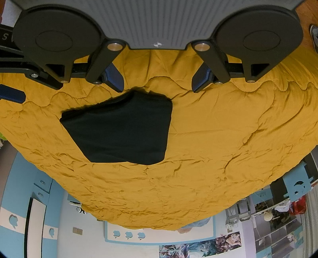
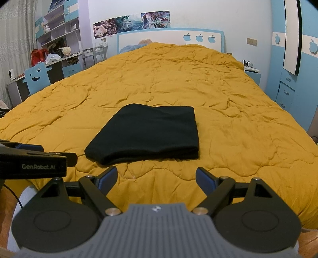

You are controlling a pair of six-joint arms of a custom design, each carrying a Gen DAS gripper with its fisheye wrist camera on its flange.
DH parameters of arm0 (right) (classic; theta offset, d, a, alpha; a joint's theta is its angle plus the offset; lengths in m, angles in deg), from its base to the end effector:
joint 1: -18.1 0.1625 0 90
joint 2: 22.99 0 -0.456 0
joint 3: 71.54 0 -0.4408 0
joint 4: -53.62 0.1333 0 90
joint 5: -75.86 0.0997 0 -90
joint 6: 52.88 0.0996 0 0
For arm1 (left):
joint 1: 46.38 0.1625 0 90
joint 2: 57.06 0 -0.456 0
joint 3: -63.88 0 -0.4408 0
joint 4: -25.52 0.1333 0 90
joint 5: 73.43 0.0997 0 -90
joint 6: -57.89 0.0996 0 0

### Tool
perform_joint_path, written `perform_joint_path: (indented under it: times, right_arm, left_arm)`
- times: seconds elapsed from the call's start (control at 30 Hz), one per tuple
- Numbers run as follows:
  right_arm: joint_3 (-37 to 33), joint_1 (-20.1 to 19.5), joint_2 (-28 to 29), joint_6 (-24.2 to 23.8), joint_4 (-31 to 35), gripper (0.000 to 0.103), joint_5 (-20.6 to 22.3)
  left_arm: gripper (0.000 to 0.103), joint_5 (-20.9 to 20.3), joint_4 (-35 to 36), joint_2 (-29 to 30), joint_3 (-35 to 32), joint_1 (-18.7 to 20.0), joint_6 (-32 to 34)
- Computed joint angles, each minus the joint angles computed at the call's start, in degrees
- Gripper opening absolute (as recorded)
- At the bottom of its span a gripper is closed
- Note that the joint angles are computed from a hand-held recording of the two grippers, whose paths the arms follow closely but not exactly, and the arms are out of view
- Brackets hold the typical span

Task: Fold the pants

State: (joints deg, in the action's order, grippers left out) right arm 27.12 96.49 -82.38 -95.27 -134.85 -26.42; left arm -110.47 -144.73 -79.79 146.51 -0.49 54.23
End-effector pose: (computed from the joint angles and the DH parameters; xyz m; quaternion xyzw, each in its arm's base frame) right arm -0.0327 -0.7162 0.3117 0.1785 -0.8475 0.3954 0.3058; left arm -0.3734 -0.6909 -0.0642 0.2307 0.8539 -0.3223 0.3373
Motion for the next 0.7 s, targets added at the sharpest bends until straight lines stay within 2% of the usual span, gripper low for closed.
perform_joint_path:
  times: [0.7]
  right_arm:
    - [0.1,0.1,0.0,0.0,-0.3,0.082,0.0]
  left_arm:
    - [0.09,0.0,-2.2,0.5,0.0,-0.5,1.7]
